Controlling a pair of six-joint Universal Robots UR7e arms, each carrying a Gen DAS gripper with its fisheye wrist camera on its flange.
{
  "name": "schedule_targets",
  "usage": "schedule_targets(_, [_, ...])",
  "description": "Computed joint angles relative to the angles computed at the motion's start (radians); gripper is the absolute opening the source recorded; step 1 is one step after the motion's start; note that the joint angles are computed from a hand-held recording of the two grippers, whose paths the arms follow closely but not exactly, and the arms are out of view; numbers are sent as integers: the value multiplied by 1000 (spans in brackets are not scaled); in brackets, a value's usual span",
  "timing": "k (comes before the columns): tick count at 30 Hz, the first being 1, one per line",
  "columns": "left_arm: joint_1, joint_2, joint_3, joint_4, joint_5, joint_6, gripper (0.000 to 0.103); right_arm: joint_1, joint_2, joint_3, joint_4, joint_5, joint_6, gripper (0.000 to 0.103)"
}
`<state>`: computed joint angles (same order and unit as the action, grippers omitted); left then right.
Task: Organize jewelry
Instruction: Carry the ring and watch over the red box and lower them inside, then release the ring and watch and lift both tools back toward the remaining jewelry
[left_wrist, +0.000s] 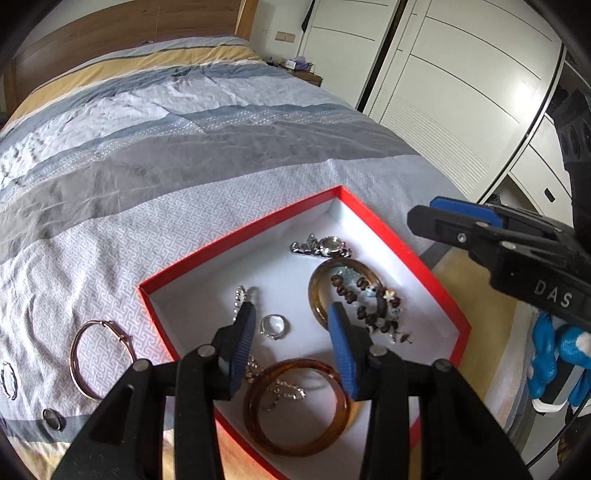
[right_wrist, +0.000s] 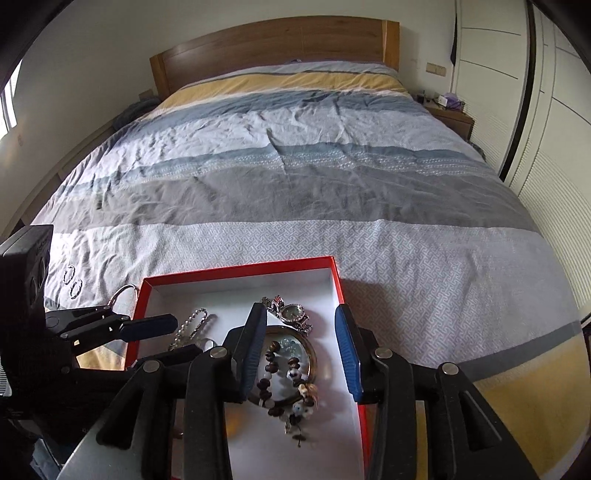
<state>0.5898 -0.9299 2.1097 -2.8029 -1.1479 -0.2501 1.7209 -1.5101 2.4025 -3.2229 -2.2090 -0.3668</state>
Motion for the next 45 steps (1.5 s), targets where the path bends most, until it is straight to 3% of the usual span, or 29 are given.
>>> schedule_targets(5, [-78, -126, 77, 32, 35, -82, 39, 97, -112, 60, 54, -78, 89, 43])
schedule_targets(12, [-208, -360, 202, 212, 121, -261, 39, 280, -259, 140, 224, -160, 315, 44])
schedule_targets(19, [-355, -654, 289, 527, 188, -484, 39, 508, -327, 161, 415, -242, 567, 44])
schedule_targets(26, [-519, -959, 301, 998, 264, -791, 39, 711, -293, 127, 558, -306, 749, 44])
schedule_targets(37, [-753, -1256, 220, 1655, 261, -1247, 39, 888, -151, 70, 595, -316, 851, 44])
schedule_targets(42, [-802, -1328, 208, 1827, 244, -1381, 39, 897, -90, 68, 557, -290, 835, 44])
schedule_targets(45, [-796, -1361, 221, 1844, 239, -1391, 39, 884, -47, 76, 491, -262, 799, 44])
